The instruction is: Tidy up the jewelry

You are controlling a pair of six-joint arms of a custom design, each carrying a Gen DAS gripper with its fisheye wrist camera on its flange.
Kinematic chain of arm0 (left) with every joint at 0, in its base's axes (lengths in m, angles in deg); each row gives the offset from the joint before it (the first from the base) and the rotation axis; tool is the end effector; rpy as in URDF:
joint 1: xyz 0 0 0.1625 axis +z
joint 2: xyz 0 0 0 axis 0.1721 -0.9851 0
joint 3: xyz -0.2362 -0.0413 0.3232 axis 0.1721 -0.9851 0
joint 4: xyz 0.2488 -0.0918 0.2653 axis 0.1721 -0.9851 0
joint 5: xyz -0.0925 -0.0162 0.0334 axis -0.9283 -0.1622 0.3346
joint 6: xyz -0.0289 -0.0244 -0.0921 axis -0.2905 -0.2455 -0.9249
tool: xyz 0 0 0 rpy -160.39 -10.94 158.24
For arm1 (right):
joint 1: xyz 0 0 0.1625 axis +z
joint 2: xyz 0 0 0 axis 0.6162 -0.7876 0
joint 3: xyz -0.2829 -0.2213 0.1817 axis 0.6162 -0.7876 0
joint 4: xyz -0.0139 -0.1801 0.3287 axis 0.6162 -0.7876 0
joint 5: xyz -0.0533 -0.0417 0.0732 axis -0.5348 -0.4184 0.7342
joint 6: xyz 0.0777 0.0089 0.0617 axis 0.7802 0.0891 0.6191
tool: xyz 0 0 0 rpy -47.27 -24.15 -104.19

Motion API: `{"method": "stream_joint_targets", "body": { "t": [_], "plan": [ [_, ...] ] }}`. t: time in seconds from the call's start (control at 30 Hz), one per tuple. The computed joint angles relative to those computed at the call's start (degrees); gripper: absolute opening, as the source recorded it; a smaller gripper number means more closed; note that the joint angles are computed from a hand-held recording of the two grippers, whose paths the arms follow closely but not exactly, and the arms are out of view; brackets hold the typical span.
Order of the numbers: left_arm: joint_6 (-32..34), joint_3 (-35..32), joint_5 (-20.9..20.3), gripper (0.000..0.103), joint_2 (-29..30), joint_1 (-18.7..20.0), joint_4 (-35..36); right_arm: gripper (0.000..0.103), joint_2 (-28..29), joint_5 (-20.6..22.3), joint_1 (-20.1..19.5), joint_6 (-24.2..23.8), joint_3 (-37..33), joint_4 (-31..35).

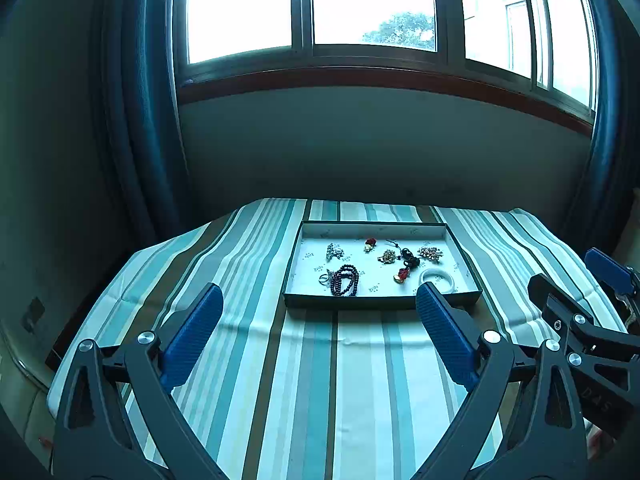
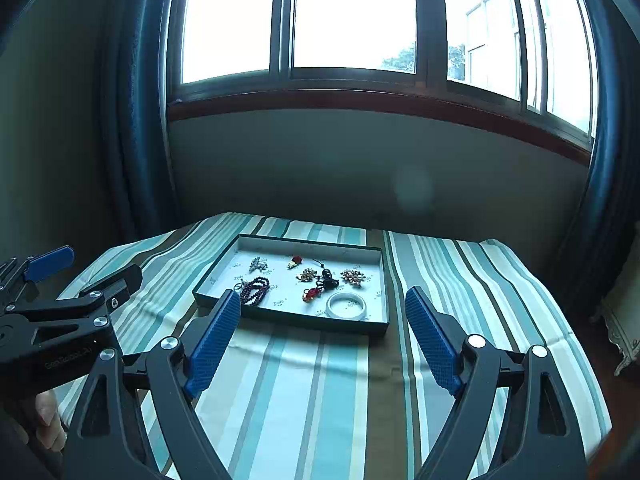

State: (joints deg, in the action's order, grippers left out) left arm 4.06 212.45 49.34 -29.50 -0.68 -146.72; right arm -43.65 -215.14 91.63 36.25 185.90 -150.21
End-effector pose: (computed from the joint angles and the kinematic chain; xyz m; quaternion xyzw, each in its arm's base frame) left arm -0.3065 -0.2726 0.2094 0.2671 0.8156 -0.4119 0.3062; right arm 0.2523 -0.2297 0.2603 0.1562 -0.7880 0.4841 0.3469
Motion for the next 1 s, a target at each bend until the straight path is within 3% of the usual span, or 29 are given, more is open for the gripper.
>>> {"method": "stream_joint_targets", "body": {
  "t": [1.0],
  "plan": [
    [-1.6,0.2,0.2,0.097,0.0,0.1,0.8,0.083,-0.1,0.2,0.0,0.2,0.0,0.8]
  ]
}}
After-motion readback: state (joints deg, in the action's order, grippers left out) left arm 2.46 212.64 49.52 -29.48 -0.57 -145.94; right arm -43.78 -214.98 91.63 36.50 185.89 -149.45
